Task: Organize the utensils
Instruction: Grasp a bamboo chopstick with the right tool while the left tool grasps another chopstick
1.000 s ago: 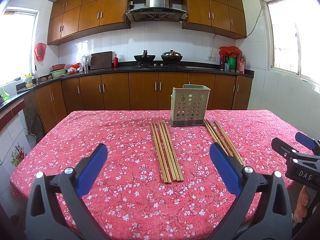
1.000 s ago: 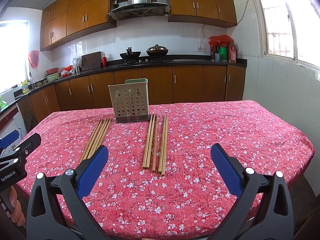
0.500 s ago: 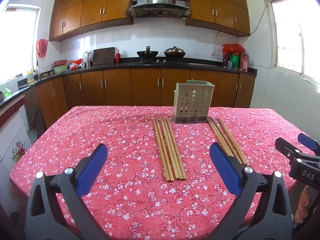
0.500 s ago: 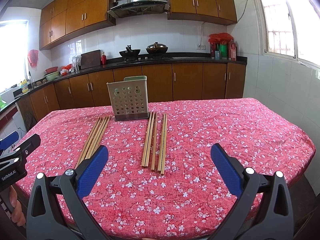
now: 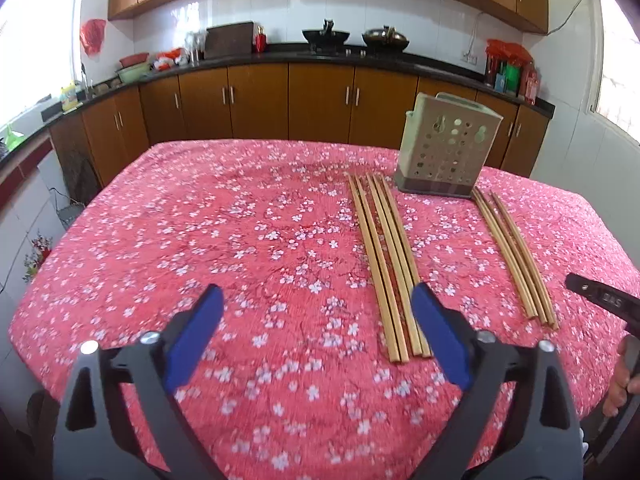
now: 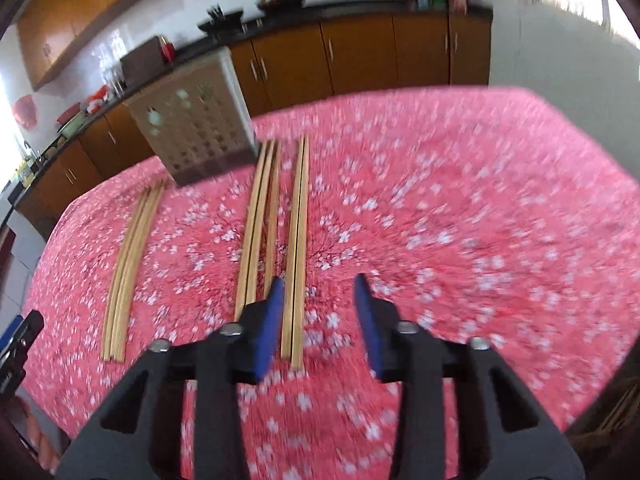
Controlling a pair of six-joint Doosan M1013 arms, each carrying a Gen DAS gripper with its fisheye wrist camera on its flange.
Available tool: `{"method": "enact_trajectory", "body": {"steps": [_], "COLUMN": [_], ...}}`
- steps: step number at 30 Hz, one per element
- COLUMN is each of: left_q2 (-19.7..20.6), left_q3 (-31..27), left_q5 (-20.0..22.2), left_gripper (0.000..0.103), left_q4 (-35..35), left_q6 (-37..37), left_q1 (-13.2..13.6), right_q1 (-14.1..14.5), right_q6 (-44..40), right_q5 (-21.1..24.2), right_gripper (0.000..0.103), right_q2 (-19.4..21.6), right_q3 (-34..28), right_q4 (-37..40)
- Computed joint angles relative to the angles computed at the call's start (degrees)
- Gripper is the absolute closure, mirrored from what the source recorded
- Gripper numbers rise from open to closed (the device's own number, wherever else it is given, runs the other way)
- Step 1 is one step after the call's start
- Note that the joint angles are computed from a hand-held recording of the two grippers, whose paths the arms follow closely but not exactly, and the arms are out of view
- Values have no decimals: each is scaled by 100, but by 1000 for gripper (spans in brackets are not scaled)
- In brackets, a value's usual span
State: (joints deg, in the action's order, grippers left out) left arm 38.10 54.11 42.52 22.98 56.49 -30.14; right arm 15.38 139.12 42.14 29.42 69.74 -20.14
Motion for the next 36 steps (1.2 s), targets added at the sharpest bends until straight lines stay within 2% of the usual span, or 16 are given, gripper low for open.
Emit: {"method": "enact_trajectory", "body": {"steps": [1,5,10,11,15,20,25,27,33,34,36], "left_q2": [68,338,654,711,931,1204,1484,1527,1609,1683,1694], "left_q3": [-112,-559,-1076,-1171,-1555,-2035,-2523,-2606,-2755,-2886,-2884], "left_q5": [77,418,839,902,1144,1512,1928,1979,2096,2229,2181], "left_gripper": [23,35,49,51,57,72,80,81,82,84,89], "left_q4": [-153,-728,-1254,-1344,-1670,-2048,-2005,-1838,-1952,-1890,-1667], "left_q6": [142,592,1039,1114,1392,1725,1853,1765,1847,1880,1892], "left_q1": [25,104,175,185,212,225,179,163,202,186,149], "right_q1": [-37,-110,-90,-104,-171,-176,-155,-166,-166,-167,-161], "right_q6": [-157,-612,-747,-774,-788,-664,-676,-697,-686,-682,-682], "right_q5": [49,199,371,416,492,501,522,505,494,480,459], "right_gripper": [78,81,89,94,95,95,95,95,94,94,94], "right_q2": [59,223,328,358,456,480,511,519,502,494,489], "right_q3": [-72,-274,-434,-482,-617,-640,-679,-685,-658,-644,-629], "right_q4": [230,820,674,723,615,383,238,247,220,216,180]}}
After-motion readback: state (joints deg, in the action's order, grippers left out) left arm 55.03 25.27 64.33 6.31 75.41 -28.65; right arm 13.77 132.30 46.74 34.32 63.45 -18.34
